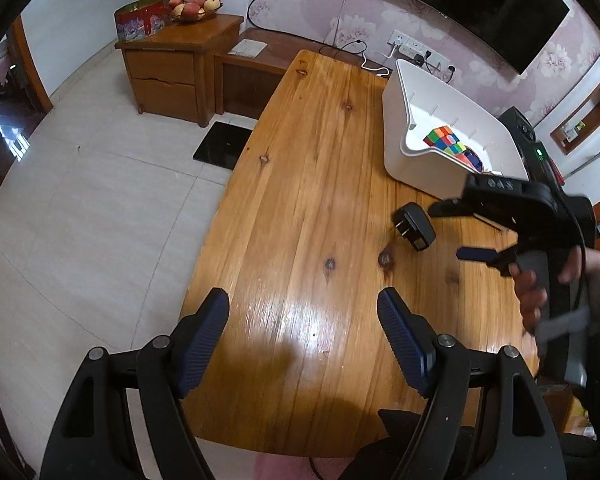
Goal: Organize rigid objects
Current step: 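Lower the right tool onto the black plug charger and close its fingers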
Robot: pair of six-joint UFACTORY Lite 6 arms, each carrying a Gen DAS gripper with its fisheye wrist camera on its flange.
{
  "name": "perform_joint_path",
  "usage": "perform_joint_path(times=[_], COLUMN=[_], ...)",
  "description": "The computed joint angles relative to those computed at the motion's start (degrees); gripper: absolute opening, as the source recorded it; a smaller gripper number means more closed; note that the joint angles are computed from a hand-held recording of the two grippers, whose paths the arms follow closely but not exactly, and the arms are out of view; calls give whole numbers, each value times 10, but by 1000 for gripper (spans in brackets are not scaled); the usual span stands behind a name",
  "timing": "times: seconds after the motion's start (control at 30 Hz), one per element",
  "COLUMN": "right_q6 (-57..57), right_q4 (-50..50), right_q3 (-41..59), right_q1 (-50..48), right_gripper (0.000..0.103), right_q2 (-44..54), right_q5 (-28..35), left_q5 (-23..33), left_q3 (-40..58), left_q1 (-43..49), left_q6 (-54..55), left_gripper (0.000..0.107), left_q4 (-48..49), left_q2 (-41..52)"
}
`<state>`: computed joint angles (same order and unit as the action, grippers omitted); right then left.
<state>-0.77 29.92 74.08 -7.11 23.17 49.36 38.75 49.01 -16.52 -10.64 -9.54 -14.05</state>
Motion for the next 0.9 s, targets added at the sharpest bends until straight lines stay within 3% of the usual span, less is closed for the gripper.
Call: perform_joint_path(times=[0.9], right_q6=[203], right_q4=[-177], right_q3=[217], right_q1=[114], right_gripper=[81], right_q2=[171], right_q5=[61], left_q5=[32], left_q3=[-93], left_q1=[82], left_q6=[-10], left_gripper=[79], left_q4=[1], left_q2=[-91])
